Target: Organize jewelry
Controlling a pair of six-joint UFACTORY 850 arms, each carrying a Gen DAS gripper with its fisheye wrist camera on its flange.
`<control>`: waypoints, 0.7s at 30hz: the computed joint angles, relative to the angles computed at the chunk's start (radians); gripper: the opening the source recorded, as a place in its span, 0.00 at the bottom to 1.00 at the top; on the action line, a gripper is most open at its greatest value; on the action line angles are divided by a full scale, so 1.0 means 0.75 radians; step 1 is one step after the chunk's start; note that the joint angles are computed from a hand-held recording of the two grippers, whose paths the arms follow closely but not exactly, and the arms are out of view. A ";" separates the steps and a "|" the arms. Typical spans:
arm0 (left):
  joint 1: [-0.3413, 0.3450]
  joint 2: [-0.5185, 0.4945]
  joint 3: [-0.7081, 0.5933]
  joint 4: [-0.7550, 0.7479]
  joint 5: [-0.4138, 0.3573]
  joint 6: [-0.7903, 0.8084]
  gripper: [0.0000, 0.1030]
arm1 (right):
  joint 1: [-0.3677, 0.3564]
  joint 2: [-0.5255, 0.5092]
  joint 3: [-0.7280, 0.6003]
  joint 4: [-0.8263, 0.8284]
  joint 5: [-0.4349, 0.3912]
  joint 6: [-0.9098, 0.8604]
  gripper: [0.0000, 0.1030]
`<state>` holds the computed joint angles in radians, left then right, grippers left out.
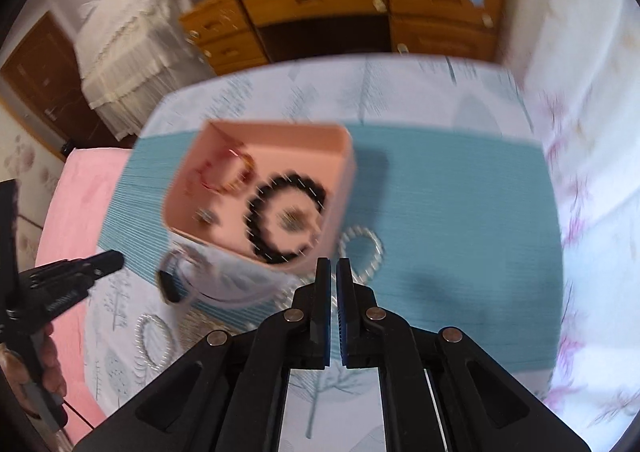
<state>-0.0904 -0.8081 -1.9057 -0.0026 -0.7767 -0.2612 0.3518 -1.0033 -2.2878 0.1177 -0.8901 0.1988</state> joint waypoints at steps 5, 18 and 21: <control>0.000 -0.012 0.009 -0.027 -0.006 0.023 0.06 | -0.031 -0.027 0.060 0.079 -0.013 0.016 0.04; 0.011 -0.012 0.030 -0.053 -0.019 0.040 0.06 | -0.032 -0.135 -0.071 0.057 -0.099 0.194 0.33; 0.013 -0.010 0.037 -0.061 -0.019 0.045 0.06 | -0.024 -0.178 -0.148 0.031 -0.149 0.214 0.33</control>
<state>-0.0806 -0.8159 -1.8783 -0.0482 -0.7912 -0.2276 0.3339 -1.1367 -2.3987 0.1409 -1.0018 0.3592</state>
